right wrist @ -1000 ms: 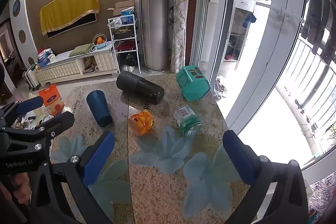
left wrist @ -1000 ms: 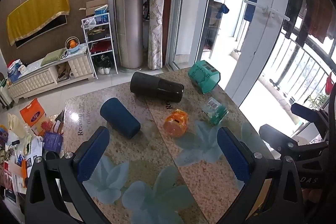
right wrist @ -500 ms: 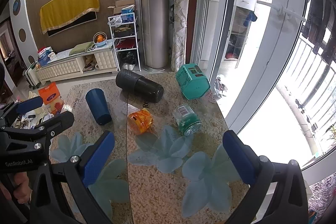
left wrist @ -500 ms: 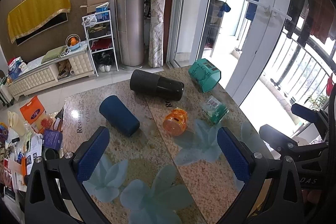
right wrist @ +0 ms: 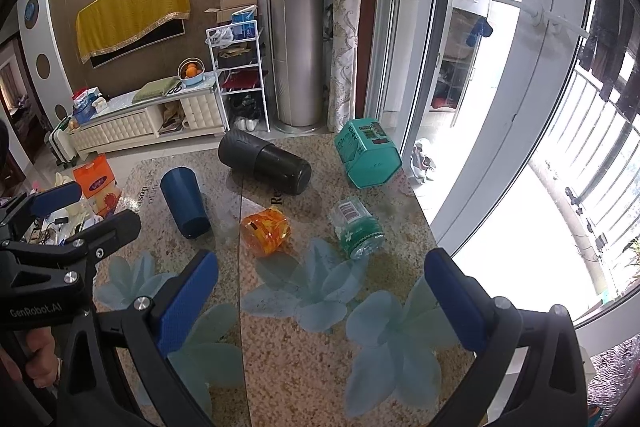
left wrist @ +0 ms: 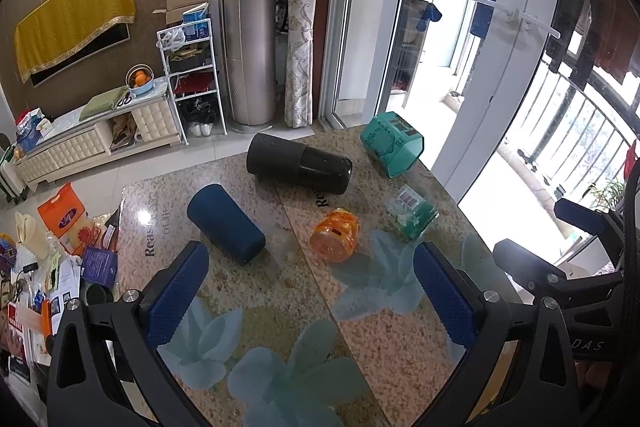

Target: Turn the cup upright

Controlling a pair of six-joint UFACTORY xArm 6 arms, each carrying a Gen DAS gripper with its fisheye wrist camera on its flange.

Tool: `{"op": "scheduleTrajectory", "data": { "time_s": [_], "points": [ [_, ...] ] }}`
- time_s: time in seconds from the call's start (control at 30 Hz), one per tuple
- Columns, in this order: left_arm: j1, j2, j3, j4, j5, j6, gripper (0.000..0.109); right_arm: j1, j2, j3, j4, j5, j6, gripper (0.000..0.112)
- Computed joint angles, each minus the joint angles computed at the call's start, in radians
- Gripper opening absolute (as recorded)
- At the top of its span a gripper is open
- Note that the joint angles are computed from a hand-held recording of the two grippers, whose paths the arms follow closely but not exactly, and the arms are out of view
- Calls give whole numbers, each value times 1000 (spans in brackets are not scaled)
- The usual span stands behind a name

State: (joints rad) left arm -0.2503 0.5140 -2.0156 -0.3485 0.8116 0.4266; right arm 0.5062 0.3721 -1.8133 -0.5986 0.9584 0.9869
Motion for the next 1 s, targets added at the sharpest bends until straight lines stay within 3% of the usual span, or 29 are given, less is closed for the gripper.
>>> {"op": "scheduleTrajectory", "data": {
  "time_s": [0.47,0.87,1.0],
  "points": [
    [4,13,-20,8,17,-10,103,-5,13,-14,22,0,-20,103],
    [4,94,-128,58,70,-95,103,-44,124,-165,148,56,-220,103],
    [0,134,-177,72,89,-131,103,-66,205,-274,205,115,-322,103]
  ]
}}
